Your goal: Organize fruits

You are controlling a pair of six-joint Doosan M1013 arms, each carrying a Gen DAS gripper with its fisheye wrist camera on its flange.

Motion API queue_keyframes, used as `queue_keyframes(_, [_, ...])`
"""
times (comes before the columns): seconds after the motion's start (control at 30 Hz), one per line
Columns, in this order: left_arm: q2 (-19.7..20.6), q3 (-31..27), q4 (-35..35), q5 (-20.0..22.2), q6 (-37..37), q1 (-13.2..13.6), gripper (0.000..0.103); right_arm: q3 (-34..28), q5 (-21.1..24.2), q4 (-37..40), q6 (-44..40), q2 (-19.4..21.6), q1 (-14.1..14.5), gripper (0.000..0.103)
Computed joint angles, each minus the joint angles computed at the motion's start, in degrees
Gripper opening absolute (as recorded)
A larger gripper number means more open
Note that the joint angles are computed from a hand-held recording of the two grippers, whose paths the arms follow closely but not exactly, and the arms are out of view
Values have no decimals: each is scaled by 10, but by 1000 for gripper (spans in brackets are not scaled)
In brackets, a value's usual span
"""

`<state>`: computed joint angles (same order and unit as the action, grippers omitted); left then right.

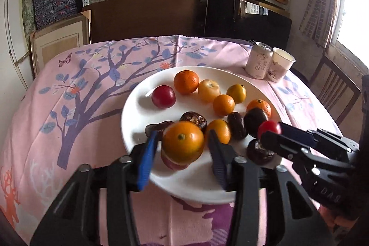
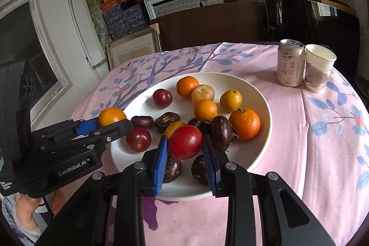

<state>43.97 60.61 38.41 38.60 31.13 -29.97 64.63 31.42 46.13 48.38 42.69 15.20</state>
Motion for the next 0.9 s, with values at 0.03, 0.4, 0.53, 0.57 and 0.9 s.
queue_keyframes(0.03, [-1, 6, 11, -7, -16, 1, 75, 0, -8, -14, 3, 1, 2, 43])
queue_keyframes(0.4, [-35, 70, 58, -31, -112, 1, 98, 55, -71, 64, -47, -26, -12, 68])
queue_keyframes(0.53, [-49, 100, 94, -24, -154, -14, 98, 83, -71, 58, -44, -41, -13, 77])
queue_keyframes(0.57, [-51, 106, 103, -11, -157, -21, 98, 93, -71, 55, -46, -47, -12, 80])
queue_keyframes(0.9, [-70, 148, 182, 59, -215, -70, 98, 213, -130, 199, -235, -111, -10, 99])
